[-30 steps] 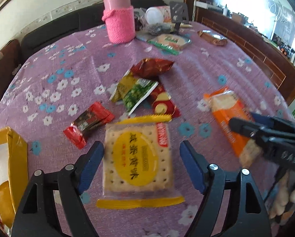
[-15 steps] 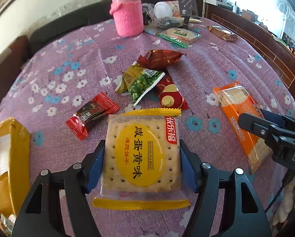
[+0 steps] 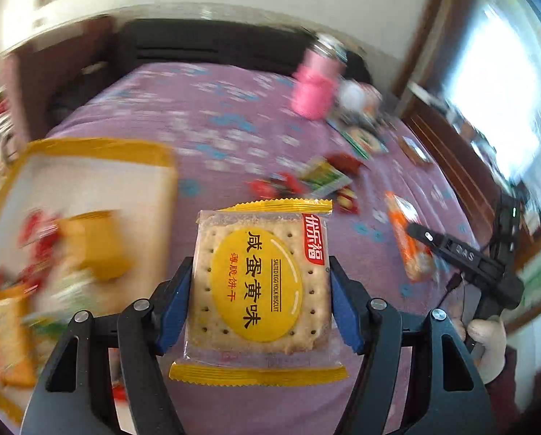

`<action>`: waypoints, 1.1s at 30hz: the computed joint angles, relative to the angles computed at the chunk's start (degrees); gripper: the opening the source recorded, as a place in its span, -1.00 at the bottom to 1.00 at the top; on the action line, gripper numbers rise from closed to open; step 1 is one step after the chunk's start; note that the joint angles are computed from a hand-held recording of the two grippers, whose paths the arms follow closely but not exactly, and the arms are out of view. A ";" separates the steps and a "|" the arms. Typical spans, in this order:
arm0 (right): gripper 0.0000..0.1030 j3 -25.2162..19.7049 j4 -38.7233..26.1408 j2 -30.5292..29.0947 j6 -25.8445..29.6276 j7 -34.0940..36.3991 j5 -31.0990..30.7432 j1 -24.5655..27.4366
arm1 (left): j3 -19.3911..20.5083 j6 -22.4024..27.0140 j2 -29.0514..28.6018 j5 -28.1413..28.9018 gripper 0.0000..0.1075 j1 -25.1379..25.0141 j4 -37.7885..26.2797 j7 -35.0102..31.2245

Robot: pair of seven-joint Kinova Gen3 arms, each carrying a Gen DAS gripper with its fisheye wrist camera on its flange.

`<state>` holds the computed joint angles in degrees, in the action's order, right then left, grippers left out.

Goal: Organize snacks
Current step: 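Grasp yellow-label biscuit packet with left while right grasps orange biscuit packet, then carry both biscuit packets into tray and open both grippers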

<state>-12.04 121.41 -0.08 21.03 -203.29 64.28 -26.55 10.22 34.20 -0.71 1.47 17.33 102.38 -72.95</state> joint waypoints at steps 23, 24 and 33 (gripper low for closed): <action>0.07 -25.00 -33.22 20.09 11.84 36.96 -20.78 -0.36 | -14.66 -3.65 -14.02 15.59 0.27 -9.95 17.97 -15.43; 0.07 -23.56 -34.88 21.04 12.10 39.29 -22.67 -2.01 | -14.75 -3.67 -13.60 16.12 0.27 -10.27 17.80 -16.23; 0.07 -17.80 -54.22 32.22 24.10 53.36 -31.09 -10.98 | -12.41 -2.28 -7.65 15.16 0.27 -15.00 13.90 -17.77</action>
